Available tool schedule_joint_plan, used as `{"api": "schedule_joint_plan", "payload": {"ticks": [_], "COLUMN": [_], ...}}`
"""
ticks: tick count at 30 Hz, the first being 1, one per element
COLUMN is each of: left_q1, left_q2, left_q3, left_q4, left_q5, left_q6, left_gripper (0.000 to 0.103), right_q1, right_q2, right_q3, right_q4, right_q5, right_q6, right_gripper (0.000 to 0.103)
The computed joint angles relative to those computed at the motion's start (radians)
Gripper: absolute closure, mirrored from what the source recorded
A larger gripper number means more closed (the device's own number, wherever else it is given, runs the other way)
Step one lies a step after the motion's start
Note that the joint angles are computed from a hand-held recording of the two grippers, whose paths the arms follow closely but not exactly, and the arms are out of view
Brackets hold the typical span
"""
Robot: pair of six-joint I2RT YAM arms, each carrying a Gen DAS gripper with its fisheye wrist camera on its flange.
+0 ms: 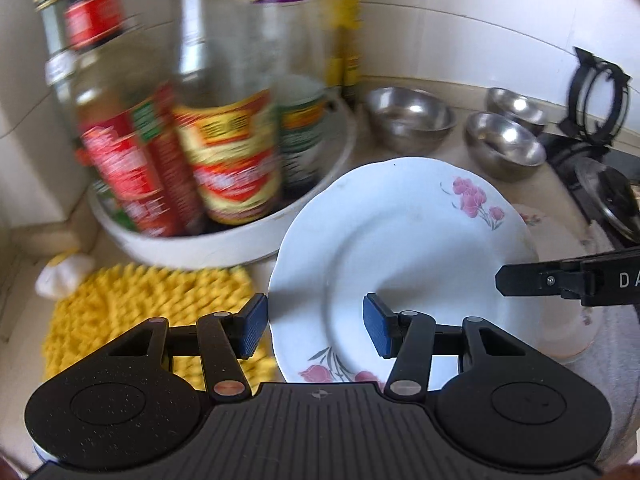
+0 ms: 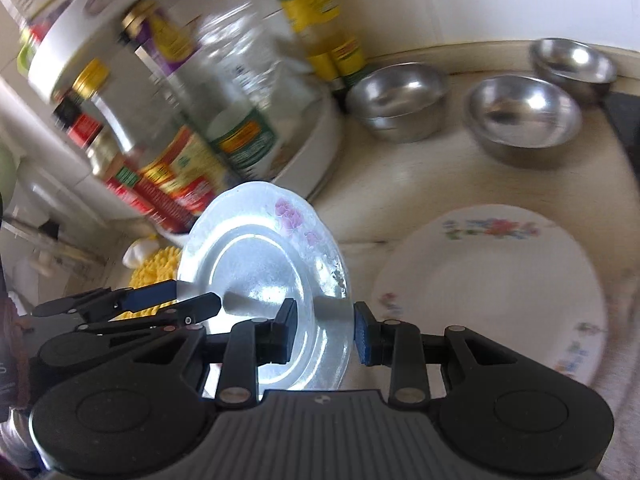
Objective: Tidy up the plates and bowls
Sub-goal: 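Carry the pink-flower plate with the left gripper toward the stove-side towel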
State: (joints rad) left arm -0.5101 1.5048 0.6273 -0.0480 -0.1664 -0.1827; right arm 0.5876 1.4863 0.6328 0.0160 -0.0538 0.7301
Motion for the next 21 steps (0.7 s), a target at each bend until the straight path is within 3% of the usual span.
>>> {"api": "schedule_joint_plan", "payload": {"ticks": [11, 21], "left_q1": [-0.127, -0.200], "left_q2": [0.204, 0.361], "left_q3": [0.202, 0.353], "left_q4": [0.006, -0.029], "left_q5": [0.029, 0.043], "left_q6": [0.043, 0.055], "left_gripper": [0.044, 0.044], "right_q1": [-0.152, -0.309], "right_q2": [-0.175, -0.198], "right_q3": [-0.113, -0.169], "right_q4": [-0.083, -0.107], "right_q5": [0.007, -0.057], "right_q6": [-0.013, -0.058], "right_gripper": [0.053, 0.053]}}
